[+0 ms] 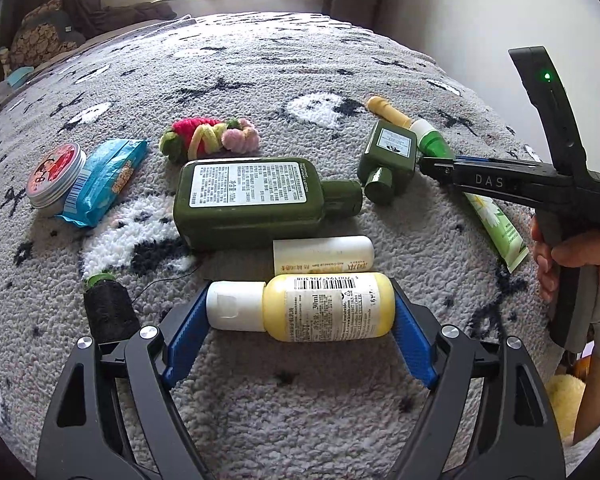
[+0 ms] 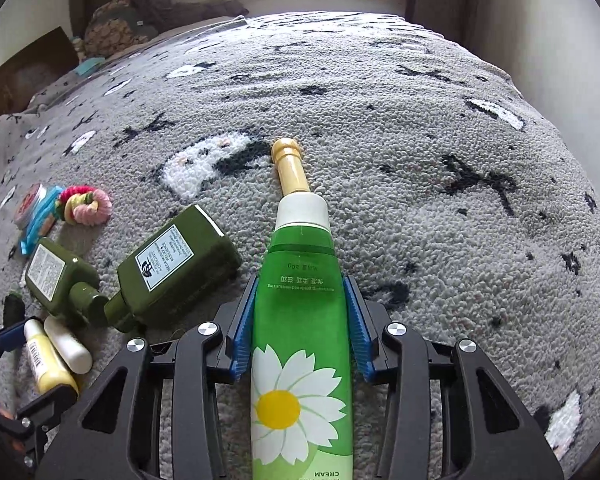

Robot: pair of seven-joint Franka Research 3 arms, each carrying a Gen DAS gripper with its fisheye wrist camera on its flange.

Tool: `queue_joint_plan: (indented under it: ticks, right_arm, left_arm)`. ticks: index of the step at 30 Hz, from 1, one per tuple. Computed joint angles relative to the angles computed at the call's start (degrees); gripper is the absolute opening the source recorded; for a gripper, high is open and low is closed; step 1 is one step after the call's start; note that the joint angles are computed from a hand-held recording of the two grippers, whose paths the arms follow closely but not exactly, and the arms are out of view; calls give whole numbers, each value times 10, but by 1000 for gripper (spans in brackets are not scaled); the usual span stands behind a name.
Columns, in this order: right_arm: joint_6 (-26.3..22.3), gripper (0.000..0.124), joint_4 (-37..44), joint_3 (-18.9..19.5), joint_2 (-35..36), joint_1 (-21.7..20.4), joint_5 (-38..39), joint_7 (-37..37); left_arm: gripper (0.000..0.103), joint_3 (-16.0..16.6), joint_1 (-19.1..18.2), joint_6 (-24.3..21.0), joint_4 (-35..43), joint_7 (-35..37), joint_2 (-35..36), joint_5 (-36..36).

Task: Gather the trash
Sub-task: 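Grasp the yellow lotion bottle with the left tool while the right tool grasps the green daisy tube, then lower both held items into the bin and open both tools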

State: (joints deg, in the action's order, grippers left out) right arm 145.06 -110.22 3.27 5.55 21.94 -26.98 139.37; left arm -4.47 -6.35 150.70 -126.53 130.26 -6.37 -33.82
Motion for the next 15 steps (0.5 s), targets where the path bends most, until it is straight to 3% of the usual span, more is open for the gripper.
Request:
queue_joint_plan:
  ticks: [8, 15]
  right_arm:
    - [-8, 42, -50, 21, -63, -1, -37, 36]
    - [-26, 42, -89, 70, -144, -13, -79, 78]
  left_arm:
    - [78, 19, -15, 7, -53, 14, -67, -9]
    - [78, 55, -43, 17, -104, 7, -164, 2]
